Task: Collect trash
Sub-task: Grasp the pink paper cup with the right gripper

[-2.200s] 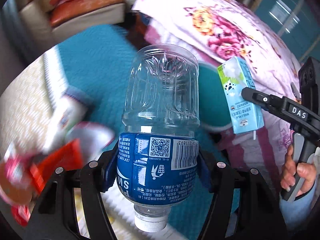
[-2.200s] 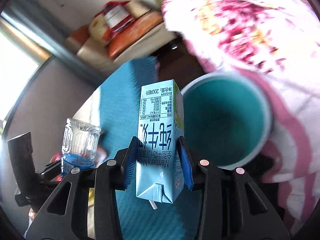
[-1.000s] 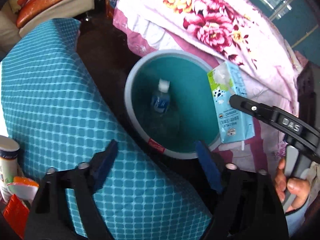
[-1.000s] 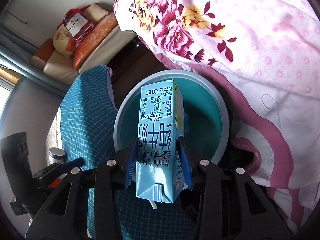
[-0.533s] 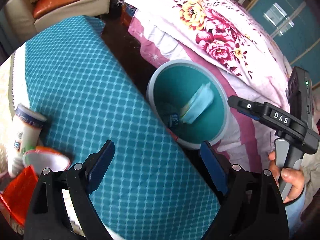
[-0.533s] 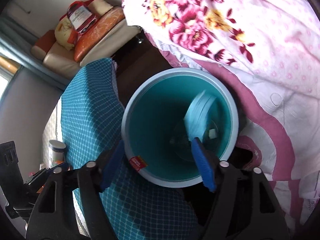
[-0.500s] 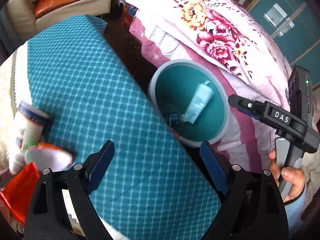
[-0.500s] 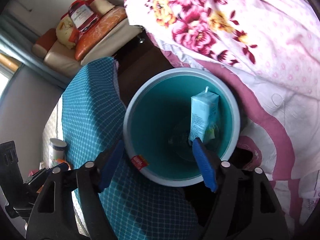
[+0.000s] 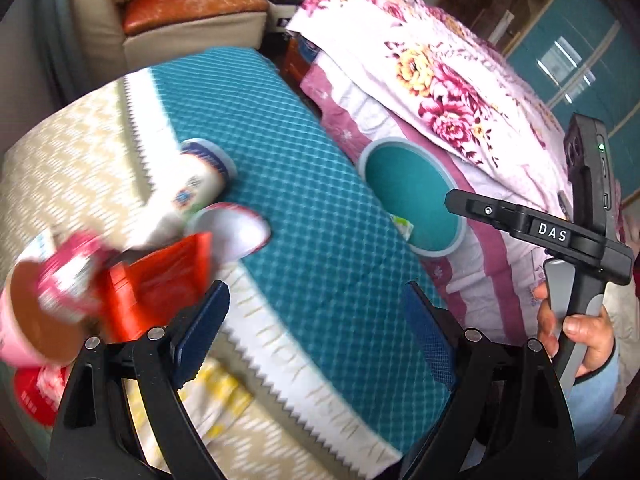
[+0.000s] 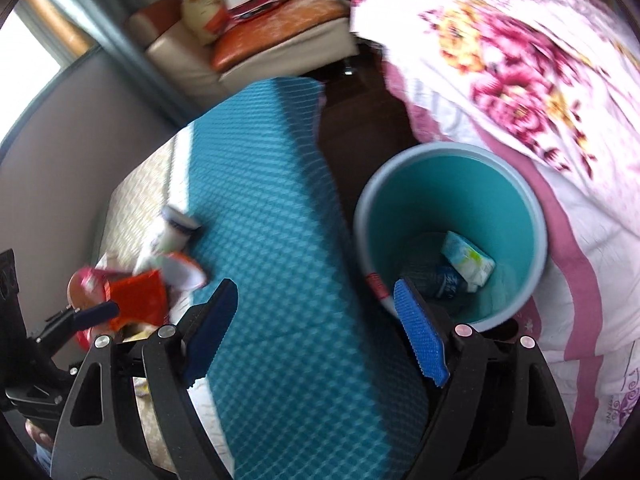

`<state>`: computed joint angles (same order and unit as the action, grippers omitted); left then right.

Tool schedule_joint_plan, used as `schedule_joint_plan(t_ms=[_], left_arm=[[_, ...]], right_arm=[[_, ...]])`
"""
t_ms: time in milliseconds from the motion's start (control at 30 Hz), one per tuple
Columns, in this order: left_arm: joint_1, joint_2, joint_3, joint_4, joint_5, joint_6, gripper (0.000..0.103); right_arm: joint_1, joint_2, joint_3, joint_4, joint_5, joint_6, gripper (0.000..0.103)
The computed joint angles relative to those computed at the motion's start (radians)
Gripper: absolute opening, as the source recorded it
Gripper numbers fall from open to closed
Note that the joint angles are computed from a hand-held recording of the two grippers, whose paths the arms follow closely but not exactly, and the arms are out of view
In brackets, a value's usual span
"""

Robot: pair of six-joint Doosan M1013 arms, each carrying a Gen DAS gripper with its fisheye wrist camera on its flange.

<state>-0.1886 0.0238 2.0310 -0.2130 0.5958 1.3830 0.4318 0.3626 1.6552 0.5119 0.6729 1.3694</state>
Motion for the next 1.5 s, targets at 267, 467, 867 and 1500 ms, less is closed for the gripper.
schedule_joint_plan(t_ms=[267,467,867,1500], left_arm=[[0.077,-0.154,0.118,0.103,-0.004,-0.097,0.088],[0.170,-0.231,0.199,0.161,0.004,-0.154,0.088],[0.397,-0.253,0.303,-0.041,0.003,0.100,0.088],[0.560,-0.234,0.358,-0.449,-0.005,0.565,0.088]], right_arm=[[0.104,0.007,-0.078,-0.096,0.080,-0.070,0.077],[0.189,0.037,-0.178,-0.188,0.199,-0.169,0.077],[0.388,0.135,-0.407,-0.400,0.409,-0.495,0.077],[0.493,0.369,-0.695,-0.525,0.702,-0.700,0.069]])
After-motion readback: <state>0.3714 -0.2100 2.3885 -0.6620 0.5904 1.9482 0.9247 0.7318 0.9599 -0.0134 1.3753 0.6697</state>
